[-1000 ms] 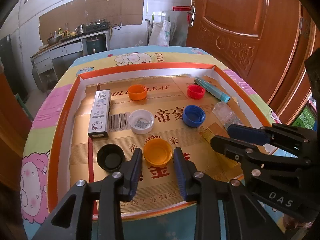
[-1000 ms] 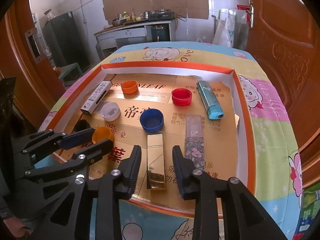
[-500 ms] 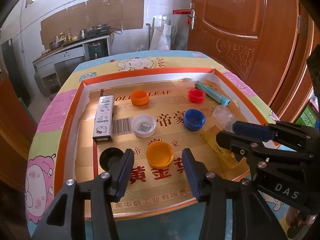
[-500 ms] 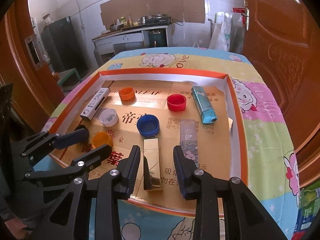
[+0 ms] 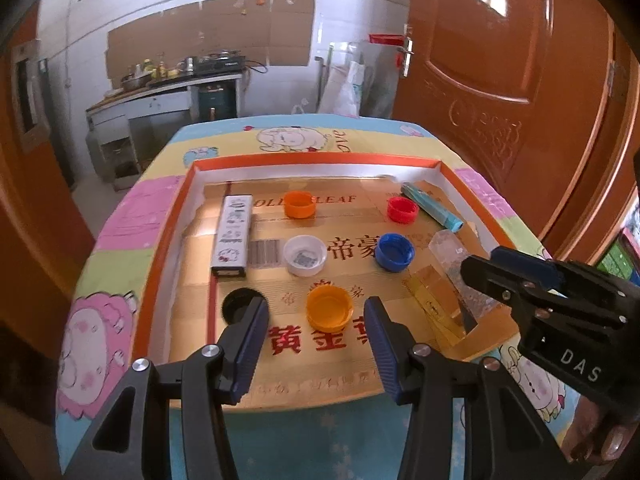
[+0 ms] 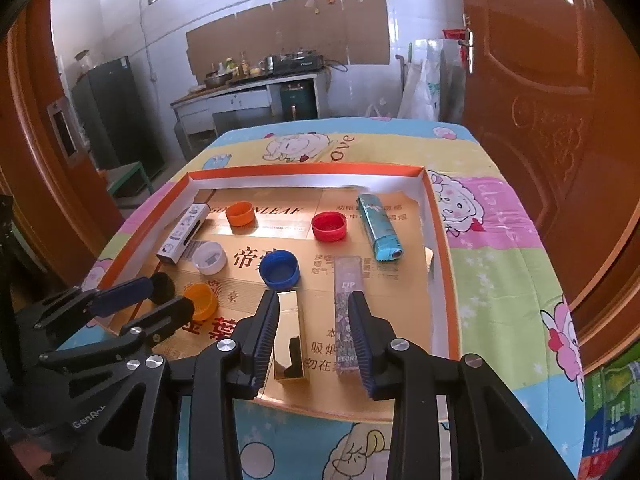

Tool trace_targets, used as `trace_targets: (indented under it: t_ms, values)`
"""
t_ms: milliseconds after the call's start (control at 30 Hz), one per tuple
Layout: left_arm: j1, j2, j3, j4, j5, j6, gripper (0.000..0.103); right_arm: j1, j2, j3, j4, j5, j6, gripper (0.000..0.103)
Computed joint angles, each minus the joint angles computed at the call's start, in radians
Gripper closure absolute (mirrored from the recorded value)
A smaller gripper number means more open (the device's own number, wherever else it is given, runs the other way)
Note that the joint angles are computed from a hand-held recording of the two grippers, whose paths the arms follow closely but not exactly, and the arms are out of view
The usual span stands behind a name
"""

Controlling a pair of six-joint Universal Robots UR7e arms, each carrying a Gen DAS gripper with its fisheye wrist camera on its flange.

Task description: Organize rigid objects

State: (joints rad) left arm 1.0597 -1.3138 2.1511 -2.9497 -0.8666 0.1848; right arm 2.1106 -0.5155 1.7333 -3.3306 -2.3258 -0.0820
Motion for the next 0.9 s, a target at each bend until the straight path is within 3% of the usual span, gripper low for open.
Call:
trace_targets:
  t_ms: [100, 333, 567, 600, 733, 900]
  values:
    - [-0.024, -0.016, 0.037, -0.048, 0.044, 0.001, 0.053, 0.012, 0.002, 0.006, -0.014, -0.022, -0.003, 0.066]
    - [-0.055, -0.091, 0.112, -0.128, 0.033, -0.03, 0.053, 0.043, -0.012, 0.044, -0.044, -0.041, 0.013, 0.066]
    - [-0.132, -0.13, 0.205, -0.246, 0.172, -0.016, 0.053, 0.09, -0.028, 0.109, -0.088, -0.066, 0.058, 0.065]
    - [-0.146, -0.148, 0.223, -0.246, 0.185, -0.031, 0.053, 0.097, -0.028, 0.118, -0.097, -0.07, 0.063, 0.065]
    - [-0.161, -0.247, 0.272, -0.187, 0.123, -0.09, 0.053, 0.131, -0.023, 0.145, -0.138, -0.095, 0.068, 0.064]
    - [-0.22, -0.316, 0.34, -0.142, 0.199, -0.139, 0.053, 0.182, -0.014, 0.18, -0.185, -0.13, 0.097, 0.06]
